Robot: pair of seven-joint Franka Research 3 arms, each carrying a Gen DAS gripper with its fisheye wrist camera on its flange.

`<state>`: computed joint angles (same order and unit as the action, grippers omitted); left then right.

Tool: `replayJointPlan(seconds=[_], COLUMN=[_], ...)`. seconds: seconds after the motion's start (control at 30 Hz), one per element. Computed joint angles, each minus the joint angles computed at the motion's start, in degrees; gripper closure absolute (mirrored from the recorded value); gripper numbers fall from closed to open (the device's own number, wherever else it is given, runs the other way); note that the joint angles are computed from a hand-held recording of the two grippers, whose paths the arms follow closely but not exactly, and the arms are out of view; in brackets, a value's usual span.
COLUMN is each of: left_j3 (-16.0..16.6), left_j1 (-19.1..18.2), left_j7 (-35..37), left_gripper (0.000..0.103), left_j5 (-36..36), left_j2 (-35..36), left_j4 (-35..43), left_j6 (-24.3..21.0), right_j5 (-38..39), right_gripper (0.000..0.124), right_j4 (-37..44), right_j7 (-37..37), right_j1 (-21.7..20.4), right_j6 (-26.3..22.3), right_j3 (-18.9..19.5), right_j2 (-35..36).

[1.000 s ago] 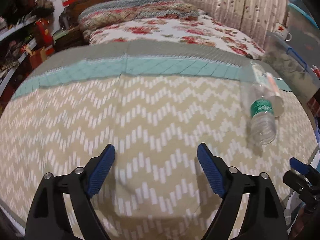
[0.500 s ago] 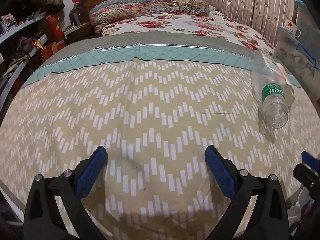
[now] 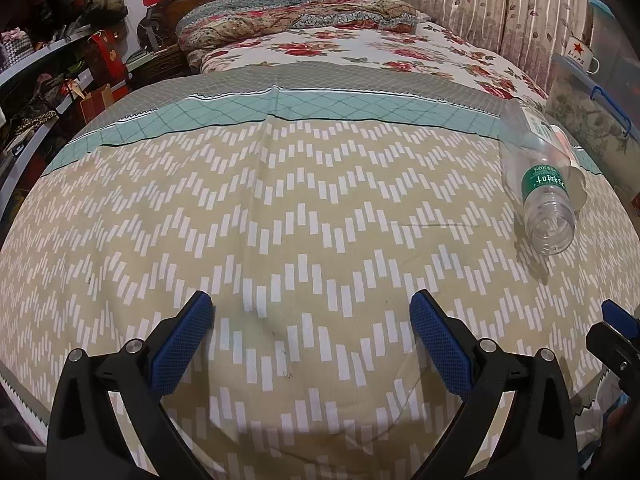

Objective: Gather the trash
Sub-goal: 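Return both open tools over the bed toward the bottle and cup, then grasp the clear water bottle with the left tool while the right grasps the pink paper cup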

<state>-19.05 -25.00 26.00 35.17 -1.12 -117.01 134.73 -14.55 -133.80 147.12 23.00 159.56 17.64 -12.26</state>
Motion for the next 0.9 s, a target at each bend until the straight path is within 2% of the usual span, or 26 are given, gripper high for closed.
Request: replayJointPlan(seconds=[0.4, 0.57, 0.63, 0.7, 0.77, 0.9], left_j3=[0.1, 0.0, 0.8, 0.5, 0.2, 0.1], left_j1=[0.2, 0.1, 0.7, 1.2, 1.5, 0.7], left_j7=[0.4, 1.3, 2.6, -1.5, -1.6, 9.0], left_gripper=[0.008, 0.009, 0.009, 0.009, 0.009, 0.009], left_j5=[-0.1, -1.4, -3.7, 1.2, 3.8, -2.4], left_j2=[-0.2, -0.2, -0.7, -2.1, -2.1, 4.0], left_j4=[-0.2, 0.0, 0.0, -0.2, 1.2, 9.1], left_j6=[0.3, 0.0, 2.3, 4.1, 6.8, 11.4], right_j5=[-1.6, -3.3, -2.8, -2.5, -3.4, -1.8], right_gripper=[0.024, 0.024, 0.024, 0.024, 0.025, 0.03], right_j4=[-1.1, 0.0, 0.3, -0.5, -1.4, -2.9], right_j7=[2.4, 3.0, 2.2, 3.3, 6.0, 7.4], right_j1=[-0.9, -1.0, -0.3, -0.7, -2.3, -4.8], right_j6=[1.4, -0.7, -0.9, 0.3, 1.1, 2.6], right_j3=[0.9, 1.6, 1.0, 0.5, 0.7, -0.3], right_j2=[-0.7, -0.3, -0.2, -0.8, -1.8, -3.1])
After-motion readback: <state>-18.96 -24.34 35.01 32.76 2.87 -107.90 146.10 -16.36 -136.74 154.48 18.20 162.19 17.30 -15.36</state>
